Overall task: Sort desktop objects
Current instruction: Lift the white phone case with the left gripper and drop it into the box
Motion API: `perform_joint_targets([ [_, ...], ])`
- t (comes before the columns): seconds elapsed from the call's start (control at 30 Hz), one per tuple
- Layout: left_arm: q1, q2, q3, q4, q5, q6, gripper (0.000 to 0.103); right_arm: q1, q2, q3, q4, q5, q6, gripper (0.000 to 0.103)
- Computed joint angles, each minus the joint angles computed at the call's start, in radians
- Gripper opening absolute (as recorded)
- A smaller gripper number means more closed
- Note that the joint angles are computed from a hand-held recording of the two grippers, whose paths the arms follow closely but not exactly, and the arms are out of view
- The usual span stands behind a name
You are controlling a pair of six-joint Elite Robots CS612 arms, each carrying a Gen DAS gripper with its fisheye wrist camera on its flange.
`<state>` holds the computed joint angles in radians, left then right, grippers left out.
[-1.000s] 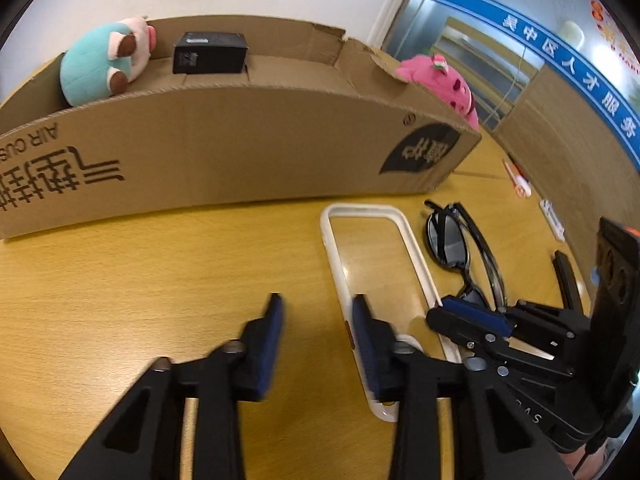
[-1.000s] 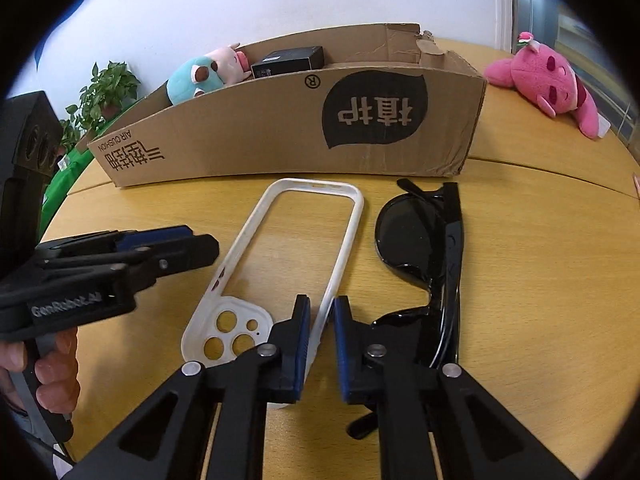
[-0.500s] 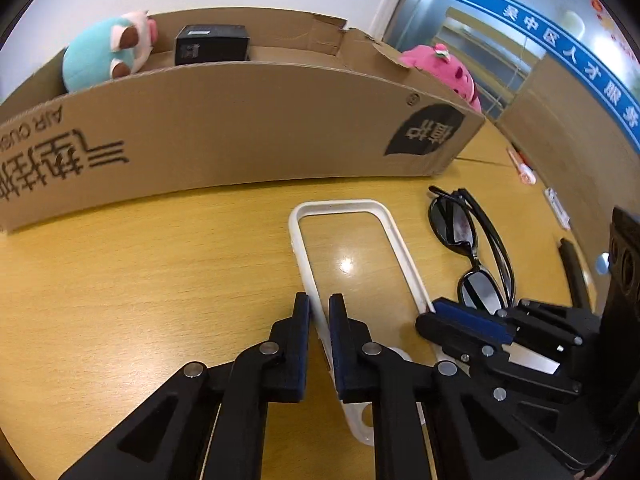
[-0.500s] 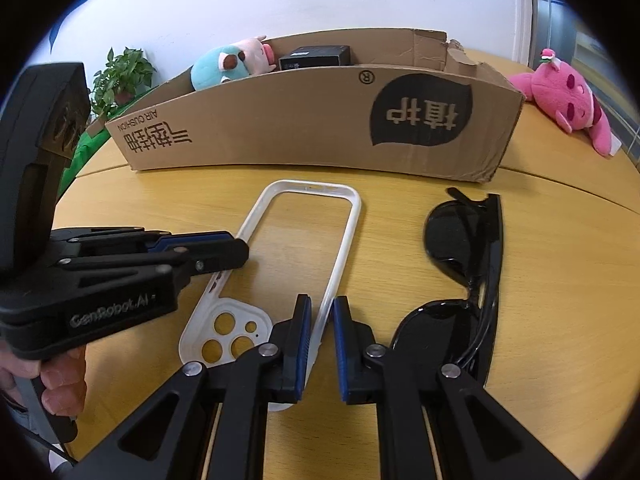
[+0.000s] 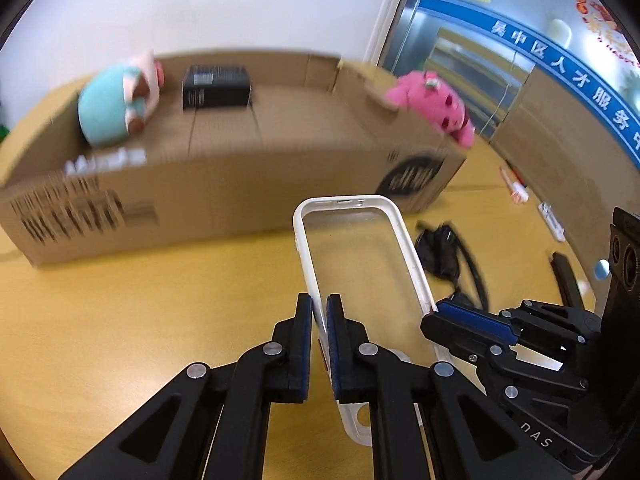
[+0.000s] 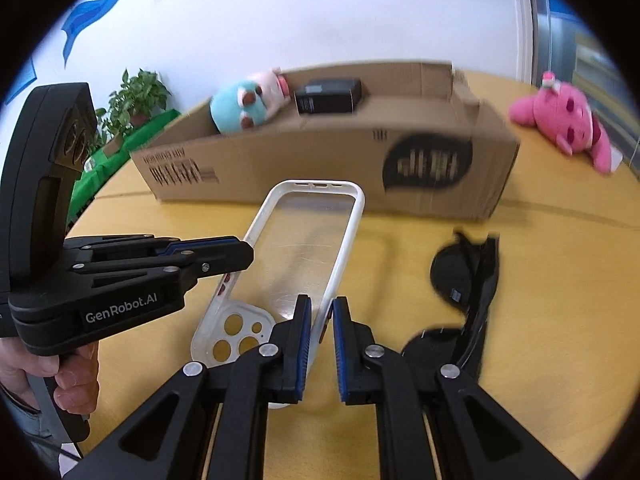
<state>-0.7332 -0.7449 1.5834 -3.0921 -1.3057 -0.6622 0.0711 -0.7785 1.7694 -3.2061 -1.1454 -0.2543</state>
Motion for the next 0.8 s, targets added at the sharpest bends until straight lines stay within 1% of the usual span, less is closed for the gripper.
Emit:
perform_joint_targets([
  [0.1, 0.001, -0.022, -0.008, -0.033, 0.035, 0.048, 0.006, -0.004, -0.015, -0.010, -0.029, 0.018, 0.015, 0.010],
  [0.17, 0.007, -0.026, -0.029, -0.040, 0.042, 0.075, 0.006, -0.005, -0.022, -0.025, -0.044, 0.021, 0.024, 0.010],
  [0.3, 0.023, -0.026, -0.086, -0.041, 0.057, 0.133, 0.006, -0.007, -0.027, -0.075, -0.042, 0.016, 0.027, 0.010],
  [0.43, 0.046, -0.011, -0.173, -0.024, 0.057, 0.184, 0.006, -0.005, -0.019, -0.148, -0.023, 0.008, 0.029, 0.010],
  [0.53, 0.071, 0.011, -0.255, 0.023, 0.041, 0.195, 0.006, -0.004, 0.003, -0.227, 0.017, 0.015, 0.035, 0.010],
  [0.6, 0.086, 0.028, -0.309, 0.062, 0.038, 0.200, 0.006, -0.005, 0.026, -0.294, 0.062, 0.029, 0.047, 0.010],
  [0.7, 0.105, 0.070, -0.416, 0.141, 0.053, 0.212, 0.006, 0.001, 0.069, -0.406, 0.145, 0.024, 0.035, 0.010],
  [0.8, 0.123, 0.116, -0.515, 0.222, 0.048, 0.203, 0.006, 0.007, 0.116, -0.513, 0.236, 0.013, 0.018, 0.010],
])
